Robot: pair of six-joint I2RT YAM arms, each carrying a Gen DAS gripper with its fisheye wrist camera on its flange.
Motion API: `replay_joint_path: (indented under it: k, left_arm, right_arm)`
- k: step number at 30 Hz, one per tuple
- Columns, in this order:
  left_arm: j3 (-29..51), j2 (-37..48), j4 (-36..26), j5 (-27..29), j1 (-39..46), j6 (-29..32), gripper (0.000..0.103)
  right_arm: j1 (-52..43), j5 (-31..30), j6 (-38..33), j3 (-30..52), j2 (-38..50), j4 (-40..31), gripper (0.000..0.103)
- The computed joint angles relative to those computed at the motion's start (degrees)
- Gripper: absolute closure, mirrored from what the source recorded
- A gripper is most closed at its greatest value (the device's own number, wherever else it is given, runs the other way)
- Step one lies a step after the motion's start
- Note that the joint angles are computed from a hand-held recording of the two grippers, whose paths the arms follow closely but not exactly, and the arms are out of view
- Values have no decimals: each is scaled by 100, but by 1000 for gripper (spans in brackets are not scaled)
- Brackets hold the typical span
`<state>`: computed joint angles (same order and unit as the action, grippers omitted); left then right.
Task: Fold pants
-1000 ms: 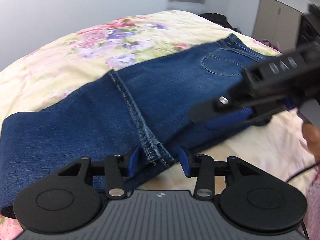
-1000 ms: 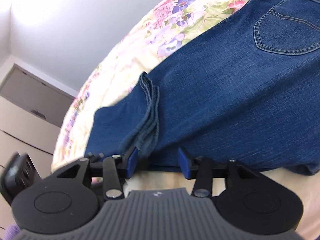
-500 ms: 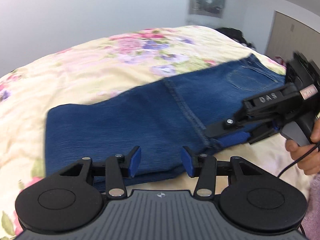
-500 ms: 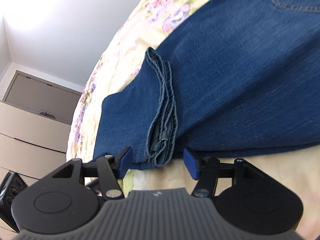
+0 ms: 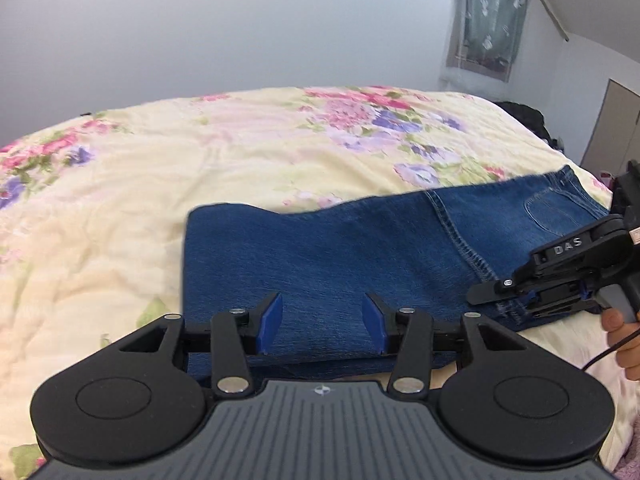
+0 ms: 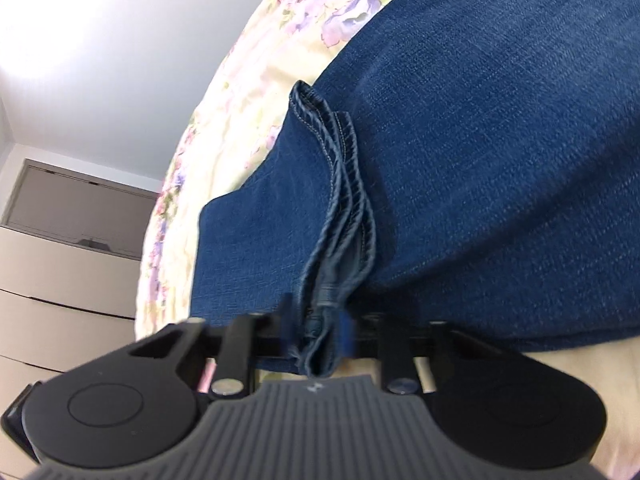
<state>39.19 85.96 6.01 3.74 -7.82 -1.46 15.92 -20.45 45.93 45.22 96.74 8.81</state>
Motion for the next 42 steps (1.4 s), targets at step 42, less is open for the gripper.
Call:
replay_joint_path:
  k: [42]
  left_arm:
    - [2919, 3033, -1030, -1016, -1816, -1543, 63]
  right_arm:
    - [-5320, 661, -4569, 2947, 259, -3665, 94]
